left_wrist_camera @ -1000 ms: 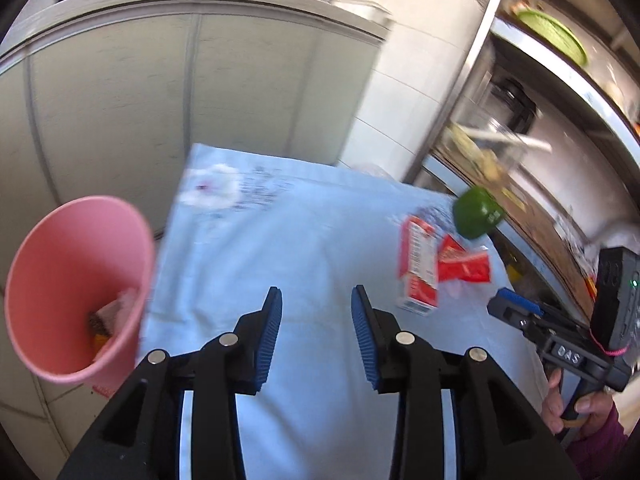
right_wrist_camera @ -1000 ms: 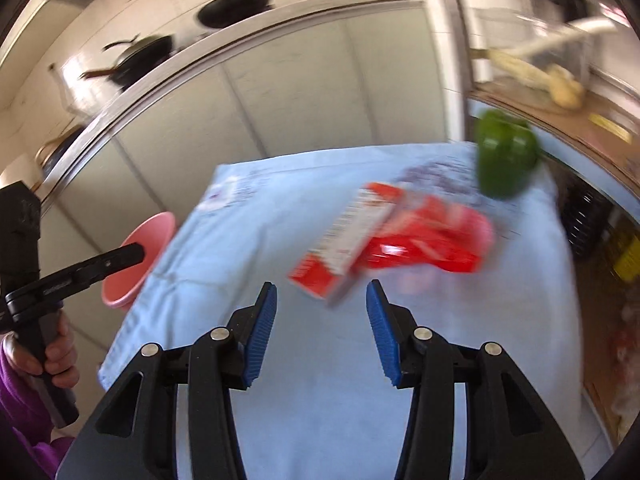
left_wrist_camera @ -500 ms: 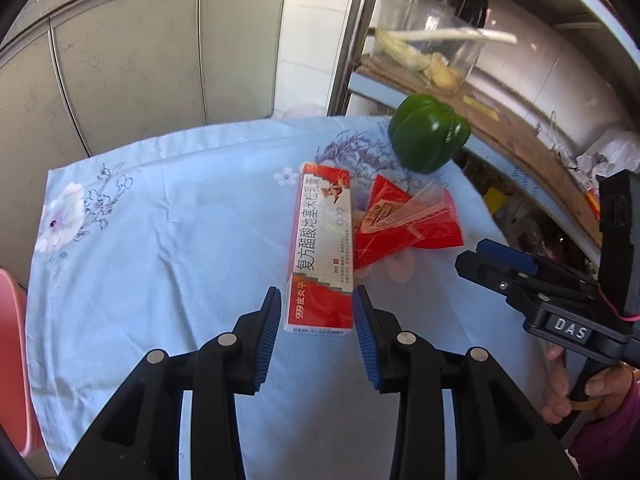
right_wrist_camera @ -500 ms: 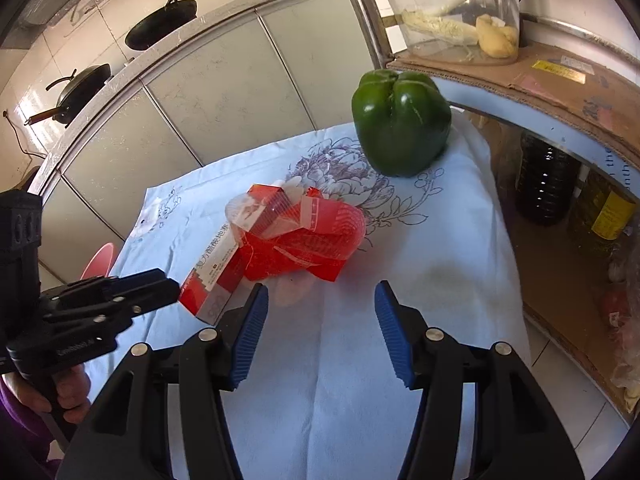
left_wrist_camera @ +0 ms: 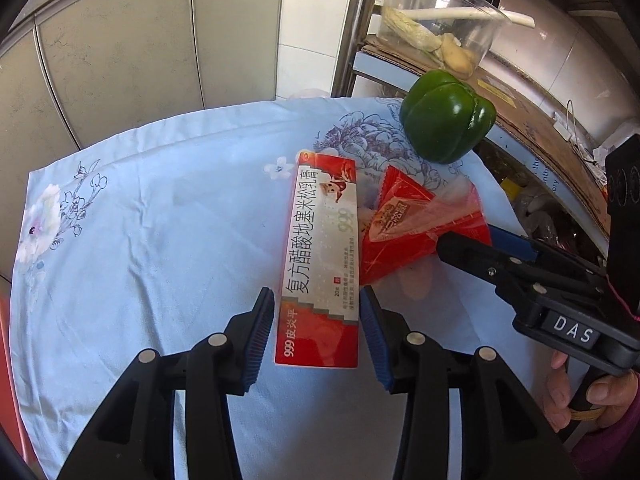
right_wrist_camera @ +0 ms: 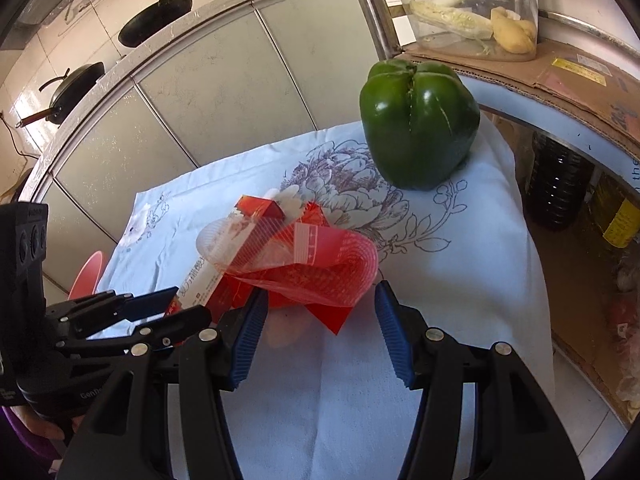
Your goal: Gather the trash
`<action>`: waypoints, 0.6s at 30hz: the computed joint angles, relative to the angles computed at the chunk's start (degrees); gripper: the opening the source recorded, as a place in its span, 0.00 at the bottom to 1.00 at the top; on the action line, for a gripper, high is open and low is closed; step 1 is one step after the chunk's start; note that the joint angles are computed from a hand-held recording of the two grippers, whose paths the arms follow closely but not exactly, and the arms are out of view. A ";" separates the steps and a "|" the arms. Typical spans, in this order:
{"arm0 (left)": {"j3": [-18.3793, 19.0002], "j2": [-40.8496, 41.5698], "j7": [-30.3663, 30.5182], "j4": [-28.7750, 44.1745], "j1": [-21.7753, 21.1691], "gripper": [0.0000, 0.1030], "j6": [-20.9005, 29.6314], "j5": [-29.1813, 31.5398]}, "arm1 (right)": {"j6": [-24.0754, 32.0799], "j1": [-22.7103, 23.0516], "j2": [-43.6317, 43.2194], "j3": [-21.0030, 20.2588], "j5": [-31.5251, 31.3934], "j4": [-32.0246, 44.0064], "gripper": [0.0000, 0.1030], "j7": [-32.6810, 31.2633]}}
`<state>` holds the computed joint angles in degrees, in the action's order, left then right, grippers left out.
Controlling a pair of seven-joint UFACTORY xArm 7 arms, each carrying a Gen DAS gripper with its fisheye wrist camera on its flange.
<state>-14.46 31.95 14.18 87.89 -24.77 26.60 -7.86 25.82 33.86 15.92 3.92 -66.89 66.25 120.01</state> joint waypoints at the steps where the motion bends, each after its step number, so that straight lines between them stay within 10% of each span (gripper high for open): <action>1: 0.26 -0.33 -0.13 -0.71 -0.18 0.42 -1.01 0.24 | 0.07 0.23 0.01 -0.21 -0.86 0.08 0.54 0.96; 8: -0.59 -2.85 0.49 -5.11 0.89 0.39 -5.44 -0.86 | -0.02 0.36 0.37 0.06 -0.84 0.53 0.11 1.66; 18: -1.71 -10.72 0.50 -14.74 4.09 0.38 -11.42 -3.72 | 5.07 1.85 -2.87 3.09 -3.69 -0.14 0.07 4.22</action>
